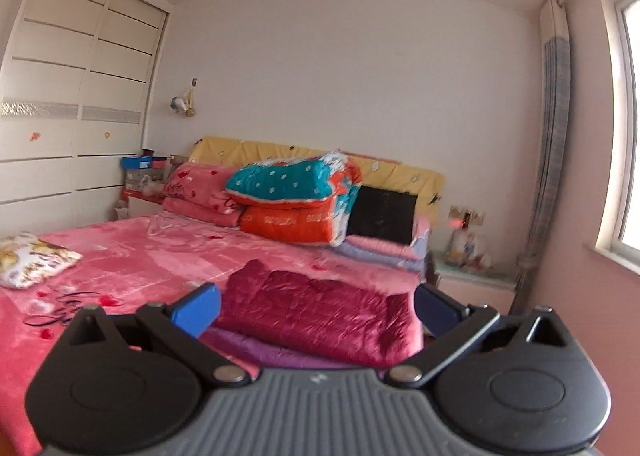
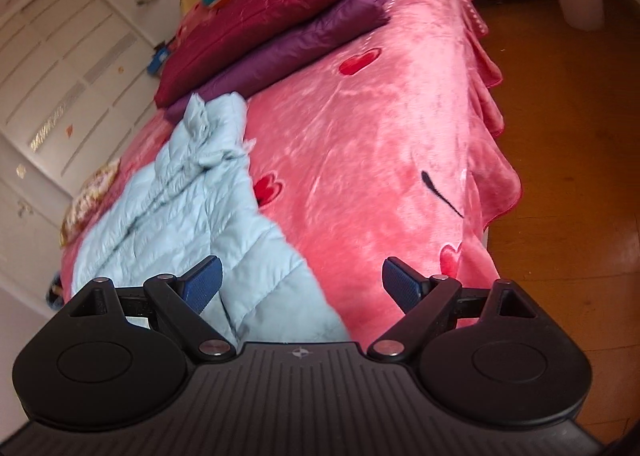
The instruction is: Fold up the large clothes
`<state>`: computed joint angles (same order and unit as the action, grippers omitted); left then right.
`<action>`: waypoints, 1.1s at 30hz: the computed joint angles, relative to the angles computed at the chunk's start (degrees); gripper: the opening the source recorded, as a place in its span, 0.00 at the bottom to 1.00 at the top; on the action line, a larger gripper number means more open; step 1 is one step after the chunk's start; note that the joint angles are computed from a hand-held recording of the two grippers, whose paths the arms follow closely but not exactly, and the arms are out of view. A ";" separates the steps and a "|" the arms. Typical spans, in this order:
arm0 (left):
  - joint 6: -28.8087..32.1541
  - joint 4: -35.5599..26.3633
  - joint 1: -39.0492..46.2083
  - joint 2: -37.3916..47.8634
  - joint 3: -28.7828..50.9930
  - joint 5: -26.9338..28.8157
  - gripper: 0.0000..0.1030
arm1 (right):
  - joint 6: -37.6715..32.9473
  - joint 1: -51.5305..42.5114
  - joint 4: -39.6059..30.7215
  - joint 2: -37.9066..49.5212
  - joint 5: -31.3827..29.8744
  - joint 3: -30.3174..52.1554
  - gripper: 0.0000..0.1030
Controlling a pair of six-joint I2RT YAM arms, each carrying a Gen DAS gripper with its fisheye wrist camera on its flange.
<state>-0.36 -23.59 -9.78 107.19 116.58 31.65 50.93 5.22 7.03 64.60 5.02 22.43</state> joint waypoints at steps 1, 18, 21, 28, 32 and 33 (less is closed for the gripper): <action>1.36 -1.78 0.83 -0.42 -0.36 -0.19 0.99 | 0.29 -0.36 0.59 -0.56 -0.15 -0.55 1.00; 15.23 -6.86 24.81 2.74 -6.70 -13.49 0.99 | -0.37 0.13 2.76 1.41 -0.76 0.58 1.00; 19.88 -5.33 28.37 6.77 -1.87 -17.27 0.99 | -0.51 -0.52 2.42 1.19 -0.95 0.50 1.00; 18.53 -7.29 33.78 14.33 4.91 -16.46 0.99 | 0.92 -0.46 2.92 2.00 0.63 0.69 1.00; 15.01 -11.02 33.49 16.61 2.19 -9.74 0.99 | 0.14 0.33 2.36 4.99 0.20 2.67 1.00; 13.85 -12.17 33.03 17.48 1.85 -7.64 0.99 | -0.47 0.40 2.21 5.94 -0.73 3.32 1.00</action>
